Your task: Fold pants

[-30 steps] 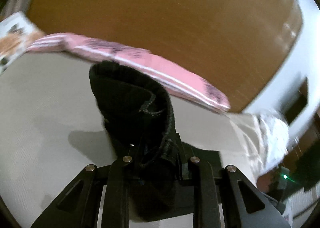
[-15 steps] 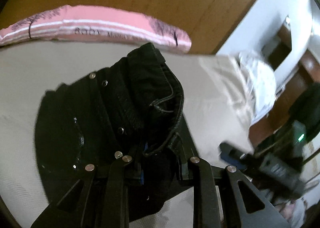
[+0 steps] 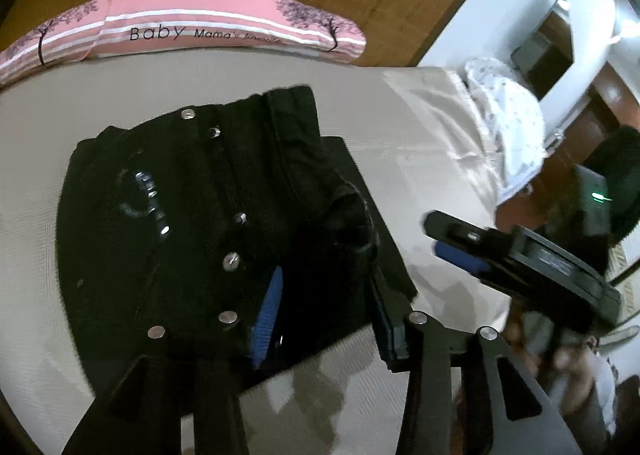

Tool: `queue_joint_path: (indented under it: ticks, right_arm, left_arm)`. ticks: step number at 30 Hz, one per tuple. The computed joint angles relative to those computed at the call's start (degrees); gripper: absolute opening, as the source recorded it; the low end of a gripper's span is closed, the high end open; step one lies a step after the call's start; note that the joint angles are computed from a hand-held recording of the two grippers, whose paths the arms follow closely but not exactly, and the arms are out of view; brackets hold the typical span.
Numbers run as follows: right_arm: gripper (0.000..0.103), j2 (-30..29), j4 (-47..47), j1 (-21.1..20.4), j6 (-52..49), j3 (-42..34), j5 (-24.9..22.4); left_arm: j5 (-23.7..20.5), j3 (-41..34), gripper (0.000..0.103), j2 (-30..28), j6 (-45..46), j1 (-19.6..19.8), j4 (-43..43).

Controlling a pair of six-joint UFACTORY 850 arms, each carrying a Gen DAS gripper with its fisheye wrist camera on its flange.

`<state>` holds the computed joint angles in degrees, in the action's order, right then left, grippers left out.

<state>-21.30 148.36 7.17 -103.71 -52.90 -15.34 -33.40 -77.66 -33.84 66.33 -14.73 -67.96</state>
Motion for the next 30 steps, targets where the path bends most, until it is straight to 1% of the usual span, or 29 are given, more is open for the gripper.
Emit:
queue_joint_path:
  ticks: [2,4,7,8,9,11,13,16,18,20,22,24,26,29,30]
  right_arm:
    - [0.066,0.13,-2.84,0.10,2.79,0.33,-0.68]
    - [0.066,-0.16,-6.27,-0.03,6.52,0.37,-2.30]
    - [0.067,-1.86,-15.75,-1.01,16.01,-0.53,-7.32]
    - [0.066,-2.99,-21.39,-1.26,20.42,-1.86,-8.05]
    - [0.066,-3.96,-26.01,-1.37,23.44,-3.24,-8.07]
    - [0.066,-5.61,-31.23,-1.35,25.34,-5.74,-7.36]
    - [0.066,-7.54,-38.37,-1.65,29.31,-8.63,-7.05]
    - [0.066,-11.32,-45.98,-3.10,34.55,-12.97,-9.00]
    - [0.066,-13.52,-48.15,-4.16,35.71,-15.19,-11.83]
    - [0.066,-14.99,-48.76,-4.57,34.85,-16.91,-13.30]
    - [0.063,-16.50,-49.92,-4.69,35.28,-18.76,-13.75]
    - [0.060,-17.82,-48.94,-4.84,34.54,-20.15,-14.75]
    - [0.054,-19.09,-48.99,-4.95,34.82,-21.77,-15.90]
    - [0.052,-20.40,-49.03,-4.83,34.90,-23.38,-16.74]
    - [0.047,-20.65,-48.88,-4.82,35.12,-23.63,-17.13]
  left_arm:
    - [1.78,2.85,0.049,2.28,2.98,0.85,-1.76]
    - [3.79,4.99,0.049,3.88,5.26,1.86,-2.93]
    - [7.49,7.01,0.051,5.14,5.10,3.84,-2.60]
    - [8.09,7.20,0.051,5.09,4.48,4.39,-2.17]
    - [8.75,7.35,0.051,4.95,4.18,4.86,-2.06]
    - [10.43,7.61,0.051,4.55,3.11,5.78,-1.62]
    - [10.03,7.00,0.051,3.39,0.06,6.54,0.93]
    - [9.56,6.92,0.051,2.35,-2.63,6.90,2.93]
    - [9.21,7.10,0.051,1.80,-3.05,6.81,3.46]
    - [9.82,7.30,0.053,1.62,-2.12,6.34,2.81]
    - [10.28,7.21,0.055,1.31,-1.17,5.92,2.33]
    - [10.64,7.13,0.057,1.15,-1.52,5.57,2.75]
    - [11.20,7.22,0.059,1.01,-0.44,5.32,2.40]
    - [11.10,6.96,0.063,0.49,-0.38,5.52,1.92]
    - [10.95,6.76,0.064,0.31,-0.71,5.63,2.00]
